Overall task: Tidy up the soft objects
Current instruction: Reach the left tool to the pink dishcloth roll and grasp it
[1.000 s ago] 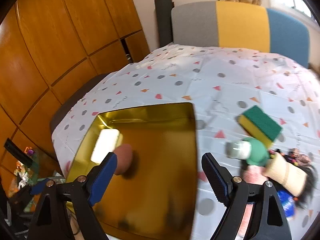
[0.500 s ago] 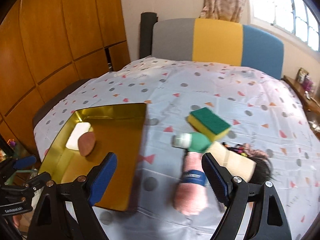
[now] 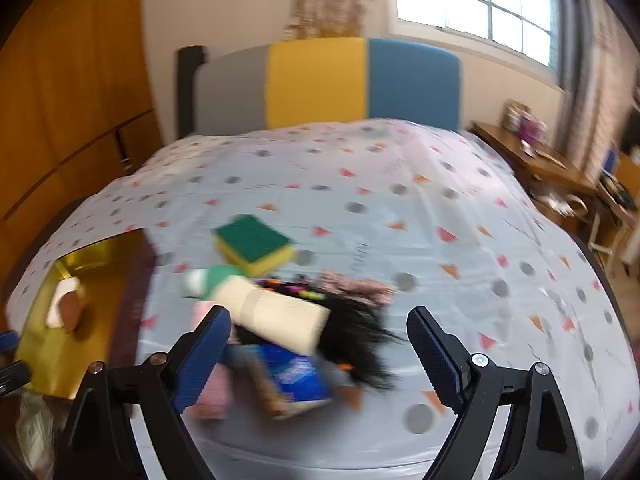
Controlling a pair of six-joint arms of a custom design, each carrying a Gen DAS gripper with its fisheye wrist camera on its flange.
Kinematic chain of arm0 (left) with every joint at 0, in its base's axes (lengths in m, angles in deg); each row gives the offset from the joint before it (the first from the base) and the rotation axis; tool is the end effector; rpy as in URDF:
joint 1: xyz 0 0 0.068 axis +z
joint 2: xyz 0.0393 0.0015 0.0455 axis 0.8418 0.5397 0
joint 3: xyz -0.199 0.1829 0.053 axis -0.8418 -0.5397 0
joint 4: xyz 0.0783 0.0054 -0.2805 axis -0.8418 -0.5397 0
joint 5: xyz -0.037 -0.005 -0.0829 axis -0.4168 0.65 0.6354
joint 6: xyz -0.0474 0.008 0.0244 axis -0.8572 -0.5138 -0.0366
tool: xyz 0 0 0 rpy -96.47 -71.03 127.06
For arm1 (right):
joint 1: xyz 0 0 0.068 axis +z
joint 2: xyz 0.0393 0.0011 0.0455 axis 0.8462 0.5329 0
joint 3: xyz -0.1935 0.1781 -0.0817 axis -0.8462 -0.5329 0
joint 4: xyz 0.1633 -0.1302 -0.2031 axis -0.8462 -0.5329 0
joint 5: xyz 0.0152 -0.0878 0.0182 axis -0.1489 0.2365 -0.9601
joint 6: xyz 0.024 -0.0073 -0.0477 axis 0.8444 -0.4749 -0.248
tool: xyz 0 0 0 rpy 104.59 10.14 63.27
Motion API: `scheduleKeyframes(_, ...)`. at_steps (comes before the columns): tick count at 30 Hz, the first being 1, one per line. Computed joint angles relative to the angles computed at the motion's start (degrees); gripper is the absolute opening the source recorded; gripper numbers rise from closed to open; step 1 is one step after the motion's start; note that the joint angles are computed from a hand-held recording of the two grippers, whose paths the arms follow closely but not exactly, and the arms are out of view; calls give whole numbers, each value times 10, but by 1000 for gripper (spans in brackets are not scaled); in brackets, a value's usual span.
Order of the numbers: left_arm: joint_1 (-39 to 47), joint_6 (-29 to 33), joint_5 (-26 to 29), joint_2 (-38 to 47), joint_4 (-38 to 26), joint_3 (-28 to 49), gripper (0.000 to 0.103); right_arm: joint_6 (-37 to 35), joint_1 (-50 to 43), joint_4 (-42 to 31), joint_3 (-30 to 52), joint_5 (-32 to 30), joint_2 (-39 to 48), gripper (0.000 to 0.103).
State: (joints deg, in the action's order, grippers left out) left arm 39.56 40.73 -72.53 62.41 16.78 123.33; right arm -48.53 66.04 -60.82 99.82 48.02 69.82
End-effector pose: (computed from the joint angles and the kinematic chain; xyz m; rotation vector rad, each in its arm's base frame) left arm 0.2606 -0.0930 0.1812 0.6809 2.3759 -0.3837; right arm 0.2009 0.0164 0.1677 0.4700 2.2834 -0.1564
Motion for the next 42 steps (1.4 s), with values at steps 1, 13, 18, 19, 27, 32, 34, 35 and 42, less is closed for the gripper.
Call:
scheduleKeyframes(1,-15,-2,3,7,-5,9,75,-2,-21,4,-8,-10,-4,90)
scheduleKeyframes(13,-176,-83,-51,253,-17,184,60,23,-132,30,-52,-106,-67,90)
scheduleKeyframes(18,-200,-105,-80,345,-33,260,60,30,-154,32,-58,-138,-82,91)
scheduleKeyframes(19,-204,-114,-87,367,-42,280,60,29,-158,33,-58,-142,-82,91)
scheduleKeyframes(27,-205,-137,-109,481,-65,366,57,32,-167,36,-61,-152,-87,91)
scheduleKeyframes(32,-205,-128,-106,429,4,291,37,30,-174,39,-60,-154,-78,91)
scheduleKeyframes(34,-210,-109,-104,384,36,237,37,32,-180,38,-60,-158,-76,91)
scheduleKeyframes(35,-212,-100,-98,367,44,218,37,33,-184,37,-61,-163,-75,91)
scheduleKeyframes(42,-225,-51,-67,278,78,77,37,46,-216,33,-63,-194,-69,90)
